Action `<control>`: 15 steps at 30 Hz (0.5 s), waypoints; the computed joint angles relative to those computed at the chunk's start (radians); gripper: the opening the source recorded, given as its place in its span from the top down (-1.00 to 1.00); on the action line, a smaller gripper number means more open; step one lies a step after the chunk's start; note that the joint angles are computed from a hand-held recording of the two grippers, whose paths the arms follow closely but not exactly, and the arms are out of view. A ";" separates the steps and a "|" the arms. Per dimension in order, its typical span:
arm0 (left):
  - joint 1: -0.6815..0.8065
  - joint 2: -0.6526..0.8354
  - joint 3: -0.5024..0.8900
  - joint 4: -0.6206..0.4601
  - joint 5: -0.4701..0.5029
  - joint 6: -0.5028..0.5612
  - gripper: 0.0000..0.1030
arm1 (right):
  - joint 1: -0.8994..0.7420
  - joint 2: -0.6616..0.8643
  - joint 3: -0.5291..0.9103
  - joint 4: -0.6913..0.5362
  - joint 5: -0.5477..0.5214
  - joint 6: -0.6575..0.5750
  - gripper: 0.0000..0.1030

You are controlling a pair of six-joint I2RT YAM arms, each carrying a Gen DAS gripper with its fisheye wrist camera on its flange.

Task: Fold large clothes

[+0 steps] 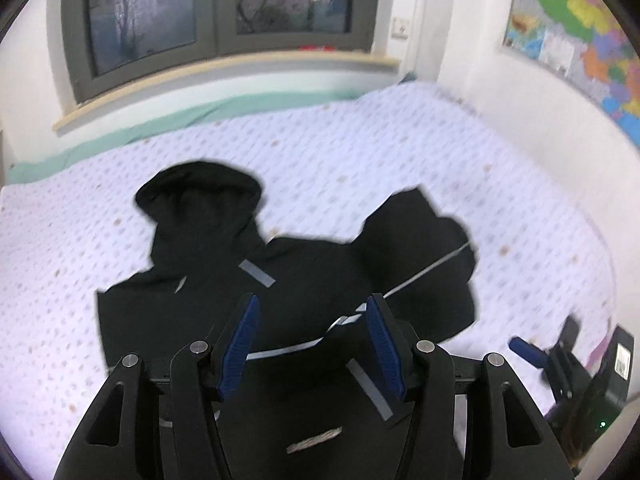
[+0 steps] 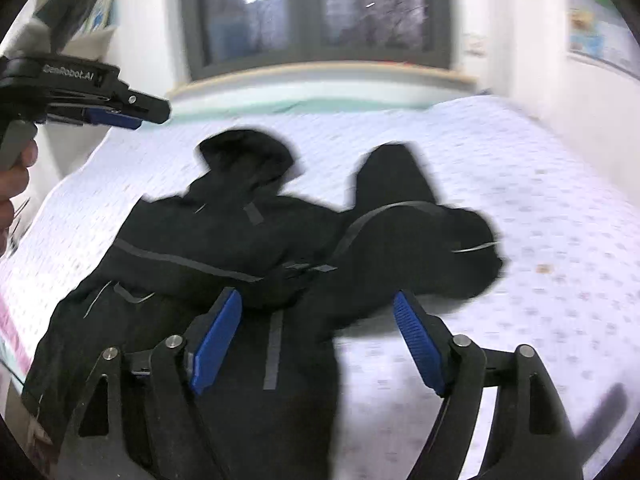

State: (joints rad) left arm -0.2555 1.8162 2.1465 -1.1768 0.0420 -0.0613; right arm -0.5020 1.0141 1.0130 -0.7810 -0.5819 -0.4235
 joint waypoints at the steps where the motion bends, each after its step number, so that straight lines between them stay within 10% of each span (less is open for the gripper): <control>1: -0.012 0.001 -0.020 0.043 0.009 -0.013 -0.11 | -0.076 0.020 0.016 0.002 -0.026 -0.026 -0.60; 9: -0.092 0.024 -0.571 0.597 0.016 -0.051 -0.12 | -0.275 0.370 0.177 0.079 -0.047 0.014 -0.60; 15: -0.099 0.289 -0.551 0.746 0.079 -0.087 -0.11 | -0.246 0.599 0.330 0.156 0.000 0.128 -0.60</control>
State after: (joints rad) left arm -0.3542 2.1047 1.5954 -0.4304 0.1209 -0.1483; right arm -0.7480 1.6133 1.3431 -0.6250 -0.5821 -0.2959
